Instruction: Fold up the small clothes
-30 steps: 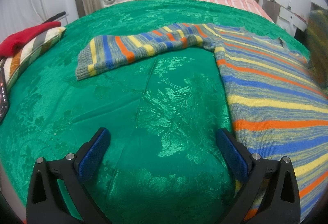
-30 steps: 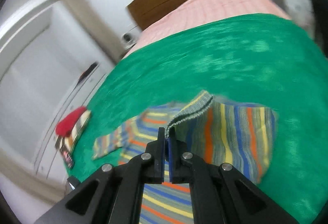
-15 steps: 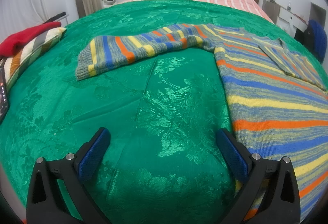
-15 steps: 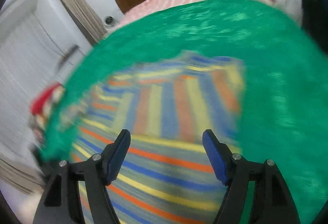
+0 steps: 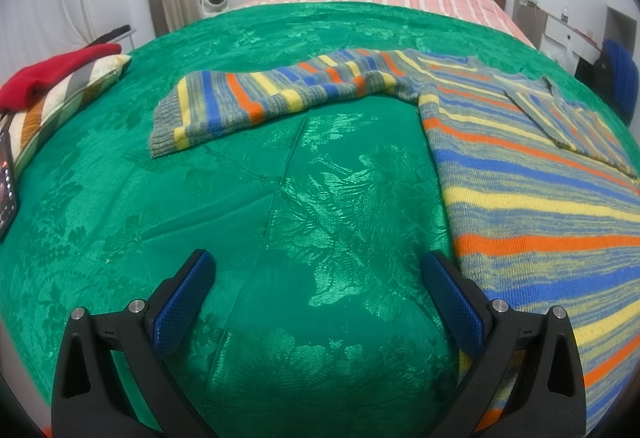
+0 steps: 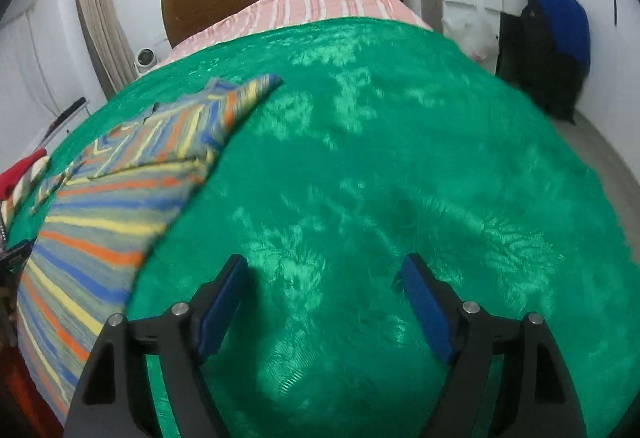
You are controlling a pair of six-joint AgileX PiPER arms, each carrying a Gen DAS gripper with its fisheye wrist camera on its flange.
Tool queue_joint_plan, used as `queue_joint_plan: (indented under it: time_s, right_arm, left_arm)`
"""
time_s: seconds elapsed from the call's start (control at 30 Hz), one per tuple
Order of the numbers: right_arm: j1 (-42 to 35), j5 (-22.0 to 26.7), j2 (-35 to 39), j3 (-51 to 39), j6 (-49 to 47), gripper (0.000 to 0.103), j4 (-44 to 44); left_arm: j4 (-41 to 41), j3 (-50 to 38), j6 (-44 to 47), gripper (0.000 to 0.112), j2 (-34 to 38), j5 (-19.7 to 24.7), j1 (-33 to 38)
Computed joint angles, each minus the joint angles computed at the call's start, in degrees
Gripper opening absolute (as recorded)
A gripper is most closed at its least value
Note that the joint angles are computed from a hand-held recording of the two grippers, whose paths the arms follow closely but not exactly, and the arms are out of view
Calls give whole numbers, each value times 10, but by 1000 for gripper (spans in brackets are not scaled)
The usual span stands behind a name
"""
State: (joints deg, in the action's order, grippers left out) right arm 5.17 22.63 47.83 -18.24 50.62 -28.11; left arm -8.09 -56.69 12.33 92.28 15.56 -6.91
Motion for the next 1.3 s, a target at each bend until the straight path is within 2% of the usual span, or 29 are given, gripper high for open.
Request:
queue_joint_plan:
  time_s: [0.13,0.23,0.3,0.4,0.5,1.3]
  right_arm:
    - [-31,-76,17,22,-6,84,2]
    - [-38,-86,18,27,-16,84,9]
    - [-50,-96,19,29,-68,85,55]
    - [-57,-108,21,33,-85,85,70]
    - [-52,-102,17,34,-68,85,53]
    - [-58,-102,14,35,-98,85,81]
  left_arm:
    - [-2,1,1,103,0,-1,0]
    - [1,1,-1,103,0,-1,0]
    - [1,1,-1,103,0,-1,0]
    - [0,1,-1,103,0,-2,0]
    - [0,1,-1,103,0,-2,0]
    - [1,2,-1,103,-1,-3,0]
